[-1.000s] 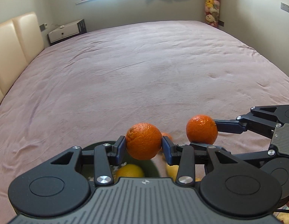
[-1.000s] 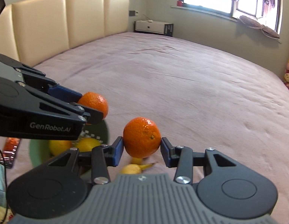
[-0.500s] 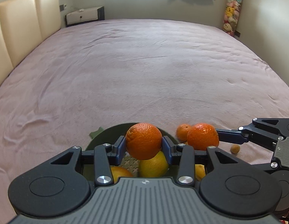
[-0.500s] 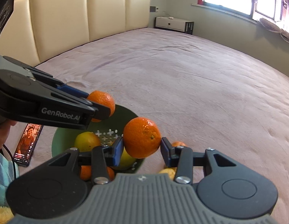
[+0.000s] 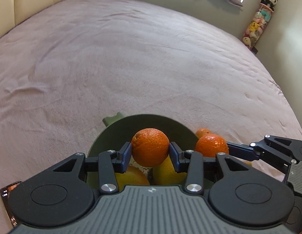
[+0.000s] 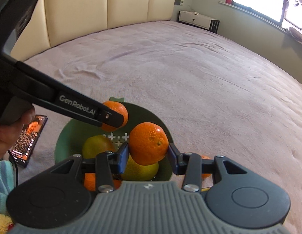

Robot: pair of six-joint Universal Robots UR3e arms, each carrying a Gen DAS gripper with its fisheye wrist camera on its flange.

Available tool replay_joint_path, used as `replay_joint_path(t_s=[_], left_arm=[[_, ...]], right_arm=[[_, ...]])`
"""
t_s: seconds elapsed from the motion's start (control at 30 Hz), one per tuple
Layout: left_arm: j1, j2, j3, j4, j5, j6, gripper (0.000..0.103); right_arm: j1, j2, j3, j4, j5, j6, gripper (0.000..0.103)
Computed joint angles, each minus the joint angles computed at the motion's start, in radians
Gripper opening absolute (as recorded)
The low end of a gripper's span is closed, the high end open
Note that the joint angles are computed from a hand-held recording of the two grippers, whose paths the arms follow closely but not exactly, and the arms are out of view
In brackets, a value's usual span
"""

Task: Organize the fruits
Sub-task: 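Carry both mandarins over the green colander with both tools, then lower both mandarins into the colander and open both tools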

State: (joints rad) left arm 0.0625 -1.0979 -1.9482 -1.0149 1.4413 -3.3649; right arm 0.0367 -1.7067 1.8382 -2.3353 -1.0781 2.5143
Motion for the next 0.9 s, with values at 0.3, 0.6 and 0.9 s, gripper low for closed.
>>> replay_joint_path(t_s=[0.3,0.6,0.9], left_arm=[[0.036,-0.030,-0.044,0.023,-0.029,-0.049,0.047],[0.026,-0.104,-0.047,0.055,-0.035,-0.088,0.047],[0.035,-0.144,-0.063,0.070,-0.048,-0.123,0.048]], right_arm=[[0.034,0.089,-0.035,-0.037,-0.026,-0.004,0.041],[0.040,0.136,-0.062,-0.056,-0.036,-0.024,0.041],[0.051,0.185,-0.092,-0.066,-0.054,-0.025,0.041]])
